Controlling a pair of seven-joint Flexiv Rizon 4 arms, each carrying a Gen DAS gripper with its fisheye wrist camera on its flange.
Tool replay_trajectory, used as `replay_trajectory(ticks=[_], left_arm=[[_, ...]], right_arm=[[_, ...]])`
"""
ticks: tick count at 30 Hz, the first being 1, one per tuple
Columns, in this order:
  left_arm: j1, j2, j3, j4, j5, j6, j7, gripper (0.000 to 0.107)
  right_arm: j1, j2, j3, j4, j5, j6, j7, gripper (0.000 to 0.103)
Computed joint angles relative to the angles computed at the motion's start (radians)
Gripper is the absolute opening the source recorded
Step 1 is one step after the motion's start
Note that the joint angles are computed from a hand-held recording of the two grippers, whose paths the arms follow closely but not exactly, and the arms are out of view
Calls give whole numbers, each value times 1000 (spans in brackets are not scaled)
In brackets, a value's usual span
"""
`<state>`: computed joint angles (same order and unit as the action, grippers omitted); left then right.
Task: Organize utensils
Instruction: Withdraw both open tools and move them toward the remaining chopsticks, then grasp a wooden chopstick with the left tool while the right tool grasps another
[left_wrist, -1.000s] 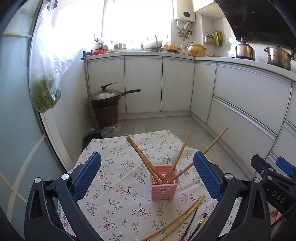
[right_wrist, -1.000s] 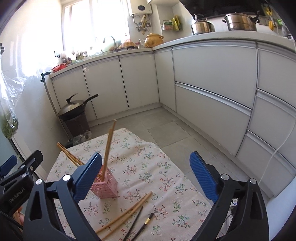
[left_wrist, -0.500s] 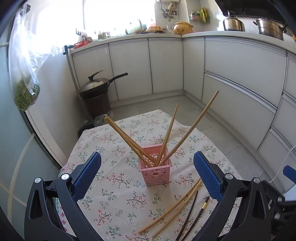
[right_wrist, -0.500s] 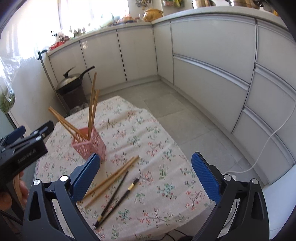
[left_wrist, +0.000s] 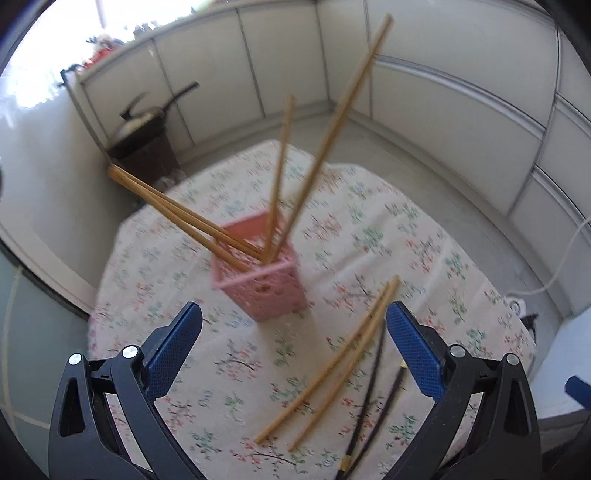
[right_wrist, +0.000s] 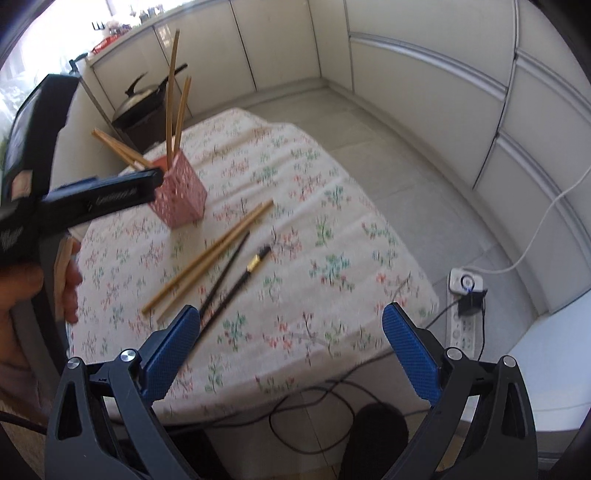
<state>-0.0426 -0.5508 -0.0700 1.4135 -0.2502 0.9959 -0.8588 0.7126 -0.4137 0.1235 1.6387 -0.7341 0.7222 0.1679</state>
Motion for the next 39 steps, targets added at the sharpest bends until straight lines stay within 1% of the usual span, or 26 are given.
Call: replay_trajectory(ticks=[3,5,8,9,10,11,12,13,14,15,16,17,21,23,24,30,33,37,39], left_arm=[[-14,-34,7,-63,10,-140,-31,96],[-25,-72,9,-126,16,-256,-60,96],[-43,-127,5,-199,32,-351,-82,95],[-48,-142,1,-217,35,-363,-81,94],[-55,-150,1,-223,41,-358,-85,90],[-62,-161,1,-232,47,-349,-86,82],[-68,-175,-2,-249,49,-350,-85,77],[-74,-190,-1,-272,54,-362,-88,67],[-79,-202,3,-295,59,-374,-96,61],[-84,-217,6,-319,63,-386,-107,59],[-87,-228,9,-338,67,-398,-116,52],[-89,-238,13,-356,72,-412,-124,47],[-99,-275,27,-418,99,-445,-155,44],[-101,-285,28,-432,107,-458,-161,37],[-103,-292,30,-442,112,-466,-164,36],[-109,-333,36,-502,130,-508,-184,35],[-112,-351,40,-531,138,-516,-196,35],[-113,-375,40,-571,142,-529,-205,34],[-116,-375,42,-570,149,-527,-204,32]], right_arm=[[-6,4,15,25,25,32,-8,96],[-8,7,18,37,35,44,-12,96],[-12,25,13,70,32,69,22,96],[-18,29,13,80,35,82,33,96],[-23,33,13,91,40,95,47,96],[-29,38,14,102,47,110,62,96],[-38,43,16,117,58,132,79,96],[-47,47,18,130,69,158,92,96],[-53,49,18,140,75,178,102,96],[-59,52,18,150,81,200,112,96],[-62,54,17,156,83,212,118,96],[-63,56,16,159,83,217,123,96],[-69,47,20,155,93,246,103,96],[-71,42,25,150,110,255,81,96],[-71,40,25,148,116,257,75,96],[-69,41,17,157,138,273,80,96],[-73,38,22,157,161,280,73,96],[-69,38,17,157,162,277,68,96],[-70,36,18,157,166,280,64,96]])
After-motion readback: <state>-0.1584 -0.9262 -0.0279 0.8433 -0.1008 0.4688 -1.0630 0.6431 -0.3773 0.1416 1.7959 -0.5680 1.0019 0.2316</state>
